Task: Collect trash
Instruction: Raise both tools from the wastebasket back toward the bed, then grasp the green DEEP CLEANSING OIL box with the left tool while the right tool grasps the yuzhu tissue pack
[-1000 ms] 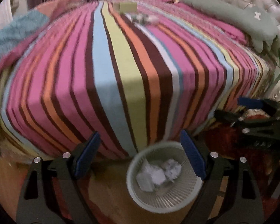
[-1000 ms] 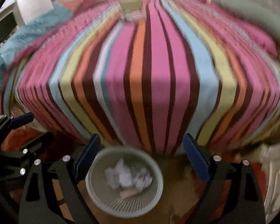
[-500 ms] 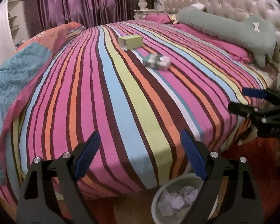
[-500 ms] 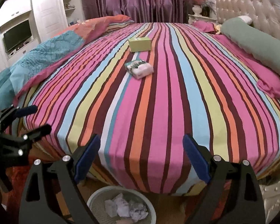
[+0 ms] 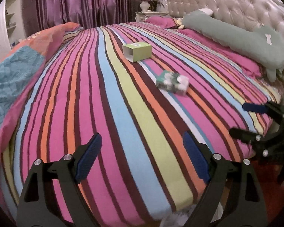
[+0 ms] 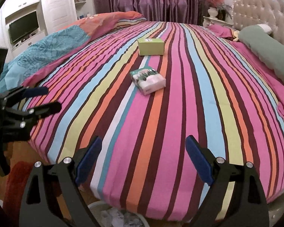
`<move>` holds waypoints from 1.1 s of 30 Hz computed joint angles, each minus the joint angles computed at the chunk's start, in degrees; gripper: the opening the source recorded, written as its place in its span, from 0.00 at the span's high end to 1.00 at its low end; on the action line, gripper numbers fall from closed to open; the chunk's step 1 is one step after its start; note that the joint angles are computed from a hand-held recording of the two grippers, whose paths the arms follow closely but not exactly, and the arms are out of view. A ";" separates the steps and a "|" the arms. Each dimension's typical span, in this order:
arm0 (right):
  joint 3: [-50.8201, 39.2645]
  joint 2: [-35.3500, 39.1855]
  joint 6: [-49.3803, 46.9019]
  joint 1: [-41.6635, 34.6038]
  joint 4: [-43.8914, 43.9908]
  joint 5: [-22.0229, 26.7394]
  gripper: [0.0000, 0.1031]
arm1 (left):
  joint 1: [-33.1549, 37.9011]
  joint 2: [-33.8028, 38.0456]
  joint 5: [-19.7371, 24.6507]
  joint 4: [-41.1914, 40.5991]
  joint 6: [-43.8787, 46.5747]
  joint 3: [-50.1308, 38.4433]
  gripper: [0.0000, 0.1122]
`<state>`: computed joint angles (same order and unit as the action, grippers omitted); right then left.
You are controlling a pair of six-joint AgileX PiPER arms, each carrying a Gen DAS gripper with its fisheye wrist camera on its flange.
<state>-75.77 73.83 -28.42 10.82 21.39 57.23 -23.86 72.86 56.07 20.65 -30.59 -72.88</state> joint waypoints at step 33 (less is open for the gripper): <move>-28.21 27.29 -3.88 3.91 -1.55 5.10 0.17 | 18.36 49.88 8.04 -19.37 36.14 -63.75 0.24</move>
